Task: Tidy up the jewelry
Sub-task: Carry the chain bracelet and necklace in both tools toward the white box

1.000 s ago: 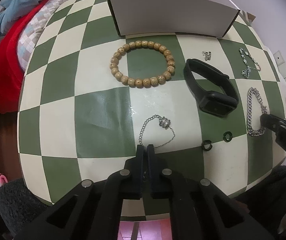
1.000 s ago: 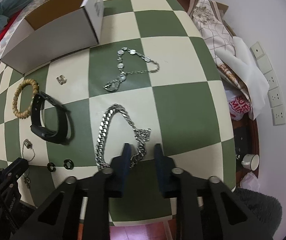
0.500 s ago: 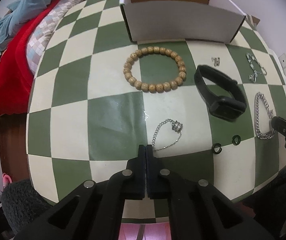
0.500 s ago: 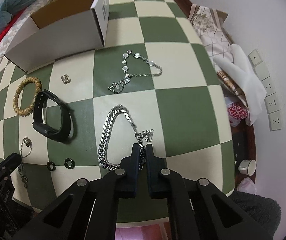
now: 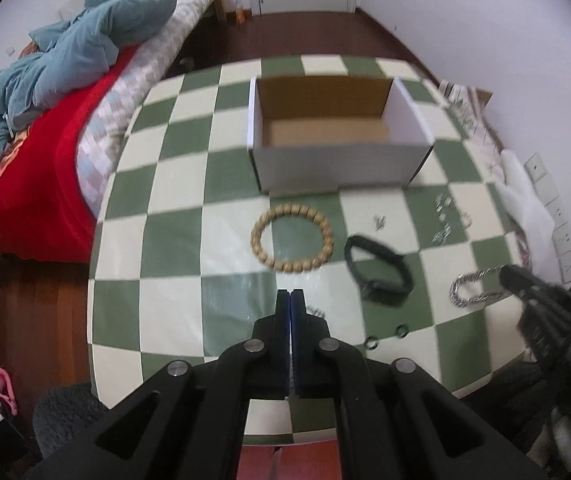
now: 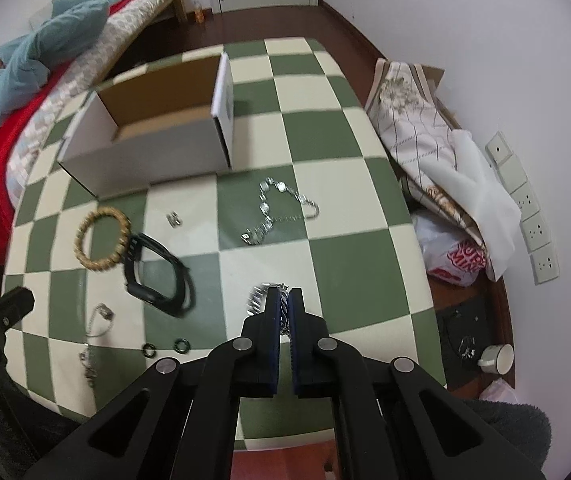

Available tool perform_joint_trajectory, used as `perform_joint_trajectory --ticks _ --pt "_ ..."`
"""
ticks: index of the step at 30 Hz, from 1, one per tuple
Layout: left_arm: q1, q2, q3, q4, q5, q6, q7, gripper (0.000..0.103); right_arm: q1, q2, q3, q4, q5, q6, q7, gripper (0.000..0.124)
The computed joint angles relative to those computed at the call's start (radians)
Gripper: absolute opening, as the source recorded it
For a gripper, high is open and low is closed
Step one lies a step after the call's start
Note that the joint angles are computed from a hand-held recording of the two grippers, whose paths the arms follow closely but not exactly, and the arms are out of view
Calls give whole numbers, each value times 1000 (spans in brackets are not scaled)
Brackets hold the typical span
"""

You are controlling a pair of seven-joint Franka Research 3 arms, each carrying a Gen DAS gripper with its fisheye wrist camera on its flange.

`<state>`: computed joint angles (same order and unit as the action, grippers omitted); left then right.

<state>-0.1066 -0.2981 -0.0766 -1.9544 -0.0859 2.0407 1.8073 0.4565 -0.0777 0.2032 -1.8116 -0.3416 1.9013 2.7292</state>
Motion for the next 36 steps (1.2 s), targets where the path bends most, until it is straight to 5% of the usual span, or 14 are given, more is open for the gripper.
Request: perform_joint_trajectory --ticks 13,16,19,26,34,35,36 --pt "55 101 39 173 -97 -70 15 0 -10 -32 6 24 -14 27 19 4" --pt "69 147 40 182 -128 -206 44 7 -15 -40 6 2 11 35 18 4" --pt "80 157 14 127 -79 -247 31 38 -18 -49 8 -21 33 38 16 4" --pt "49 100 -22 -28 -42 -88 56 41 -29 -71 11 -67 59 38 15 4" --pt "-1 133 -55 -48 42 -25 64 40 -48 -80 9 -93 74 46 19 4" --pt "-4 130 -56 -54 46 -17 61 37 -50 -81 8 -94 74 46 19 4" --pt "-6 124 -55 -63 43 -5 57 21 -51 -81 8 -95 74 45 19 4"
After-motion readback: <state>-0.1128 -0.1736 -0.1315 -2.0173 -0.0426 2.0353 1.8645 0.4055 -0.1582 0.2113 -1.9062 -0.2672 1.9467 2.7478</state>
